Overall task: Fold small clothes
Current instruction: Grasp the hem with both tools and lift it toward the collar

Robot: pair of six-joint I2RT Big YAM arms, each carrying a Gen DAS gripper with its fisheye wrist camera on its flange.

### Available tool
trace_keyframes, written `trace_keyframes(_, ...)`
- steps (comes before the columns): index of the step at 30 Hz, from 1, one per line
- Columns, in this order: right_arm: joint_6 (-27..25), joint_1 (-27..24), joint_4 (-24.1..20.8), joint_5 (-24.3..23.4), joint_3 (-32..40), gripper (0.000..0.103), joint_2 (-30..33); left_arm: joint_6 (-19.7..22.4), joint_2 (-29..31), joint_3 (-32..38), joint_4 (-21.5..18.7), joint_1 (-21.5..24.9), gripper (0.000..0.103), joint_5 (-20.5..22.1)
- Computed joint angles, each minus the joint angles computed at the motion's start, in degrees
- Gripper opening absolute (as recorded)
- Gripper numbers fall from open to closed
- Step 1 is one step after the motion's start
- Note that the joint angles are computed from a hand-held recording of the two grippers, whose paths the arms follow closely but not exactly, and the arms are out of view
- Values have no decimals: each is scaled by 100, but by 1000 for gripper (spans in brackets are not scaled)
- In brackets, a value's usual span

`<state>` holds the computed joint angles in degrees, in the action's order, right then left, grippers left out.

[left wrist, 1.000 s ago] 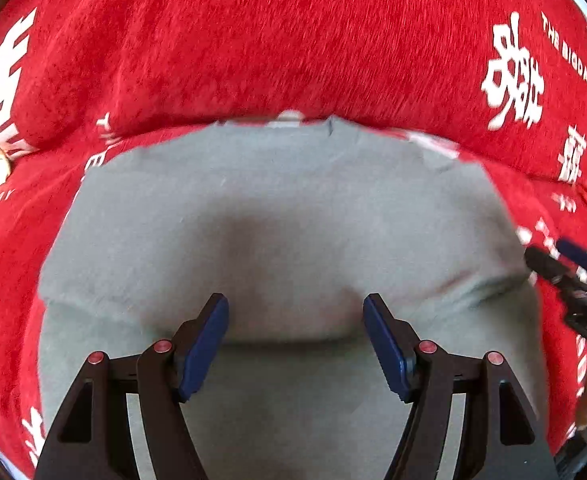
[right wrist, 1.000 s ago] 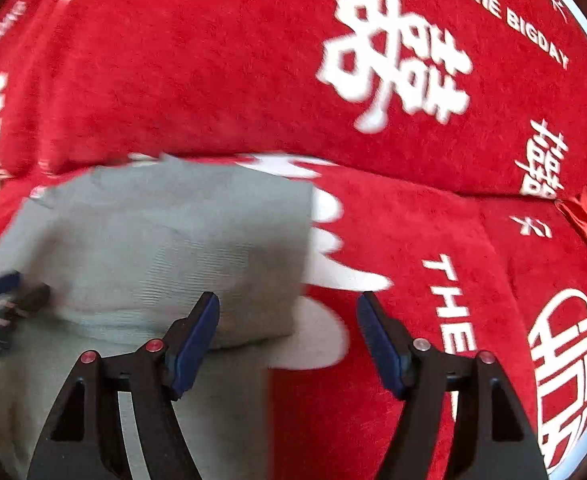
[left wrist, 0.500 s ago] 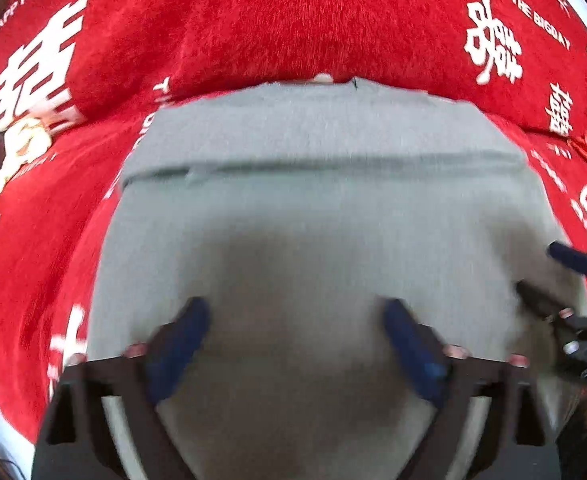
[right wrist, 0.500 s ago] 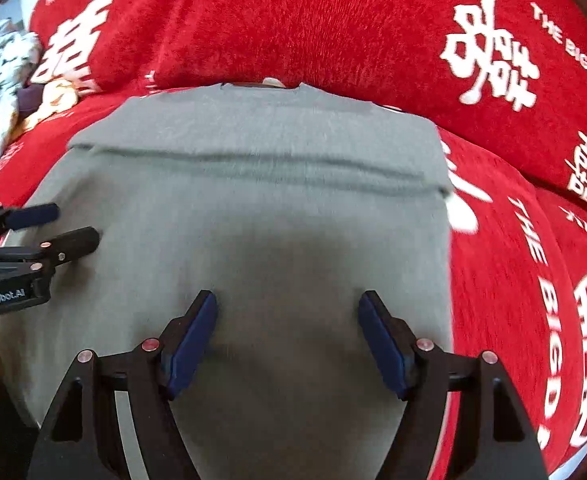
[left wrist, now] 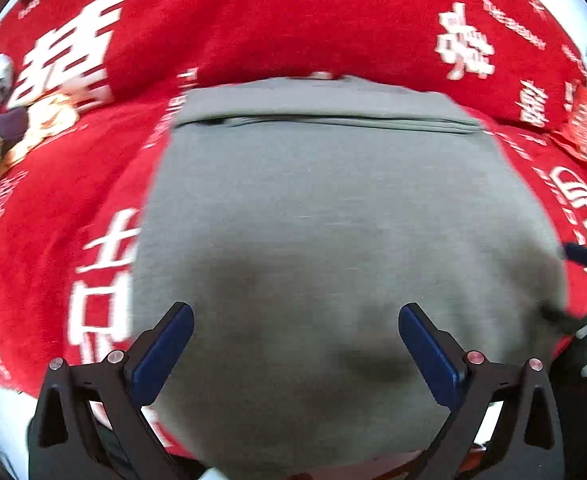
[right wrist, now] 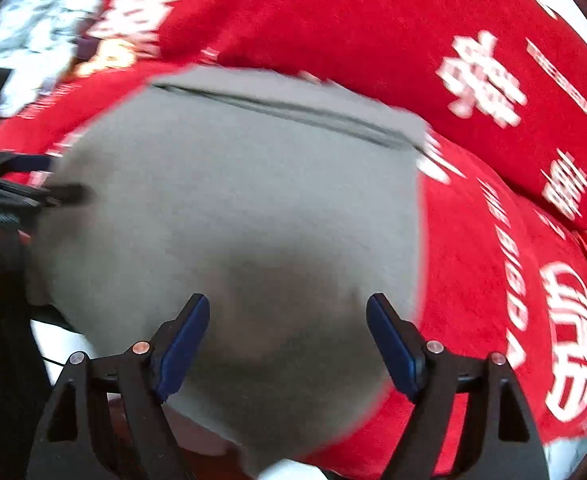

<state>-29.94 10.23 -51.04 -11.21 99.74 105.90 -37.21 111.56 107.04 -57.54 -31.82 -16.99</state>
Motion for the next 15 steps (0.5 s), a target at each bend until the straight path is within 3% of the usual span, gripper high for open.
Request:
trace_keyframes(4, -308, 313, -75, 216, -51, 83, 152, 250, 466, 482, -487, -155, 103, -203)
trace_keyframes(6, -357, 289, 267, 258, -377, 83, 22, 130, 208, 74, -228, -134, 103, -160)
trace_keyframes(10, -461, 32, 360, 401, -715, 83, -188, -282, -257, -613, -170, -2, 103, 15)
trace_keyframes(15, 130, -393, 123, 547, -755, 84, -297, -1196, -997, -1611, 247, 128, 103, 7)
